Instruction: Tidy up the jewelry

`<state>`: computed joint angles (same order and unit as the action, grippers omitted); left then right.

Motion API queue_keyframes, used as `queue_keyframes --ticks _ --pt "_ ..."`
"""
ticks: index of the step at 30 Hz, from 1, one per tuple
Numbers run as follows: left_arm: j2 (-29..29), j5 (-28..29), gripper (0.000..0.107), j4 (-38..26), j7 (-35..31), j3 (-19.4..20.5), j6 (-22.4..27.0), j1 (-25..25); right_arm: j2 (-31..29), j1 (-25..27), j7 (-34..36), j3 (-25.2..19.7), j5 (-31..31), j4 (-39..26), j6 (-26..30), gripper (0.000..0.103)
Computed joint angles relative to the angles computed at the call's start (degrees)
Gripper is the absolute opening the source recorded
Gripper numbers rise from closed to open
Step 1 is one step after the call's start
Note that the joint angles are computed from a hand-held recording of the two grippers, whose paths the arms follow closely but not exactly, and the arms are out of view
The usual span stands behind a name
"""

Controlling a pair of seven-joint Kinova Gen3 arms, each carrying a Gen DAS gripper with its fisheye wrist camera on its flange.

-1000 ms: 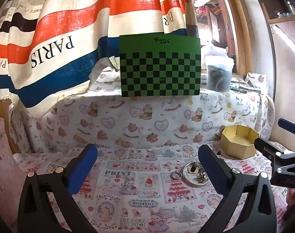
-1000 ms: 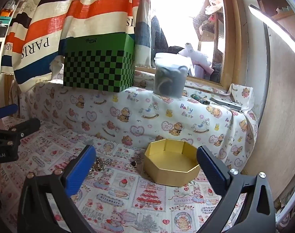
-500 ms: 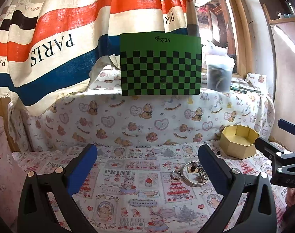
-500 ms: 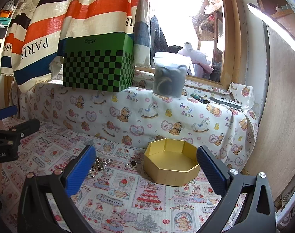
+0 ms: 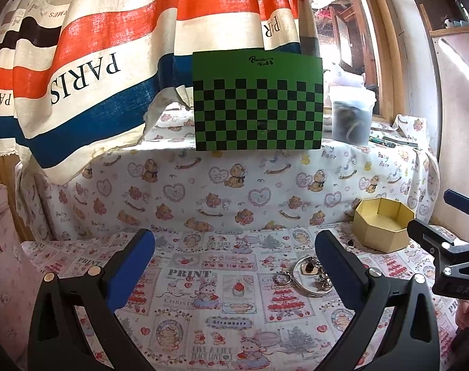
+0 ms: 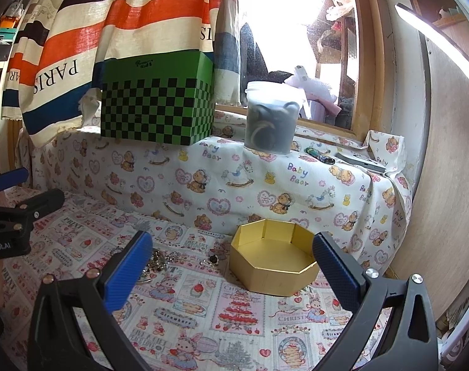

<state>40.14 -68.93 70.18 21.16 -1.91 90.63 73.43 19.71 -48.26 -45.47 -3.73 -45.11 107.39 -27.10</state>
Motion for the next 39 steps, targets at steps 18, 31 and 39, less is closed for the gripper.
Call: queue_keyframes --ticks 18,31,39 --pt "0.1 0.1 0.103 -0.2 -0.2 0.0 -0.3 0.0 0.0 -0.1 -0.6 1.2 -0.9 -0.9 2.4 0.103" --pt "0.1 0.1 0.103 -0.1 -0.3 0.0 -0.3 0.0 0.1 -0.1 -0.9 1.5 -1.0 -1.1 3.0 0.103" --pt "0.0 0.1 0.103 -0.1 -0.3 0.0 -0.3 0.0 0.1 -0.6 -0.8 2.4 -1.4 -1.5 4.1 0.103"
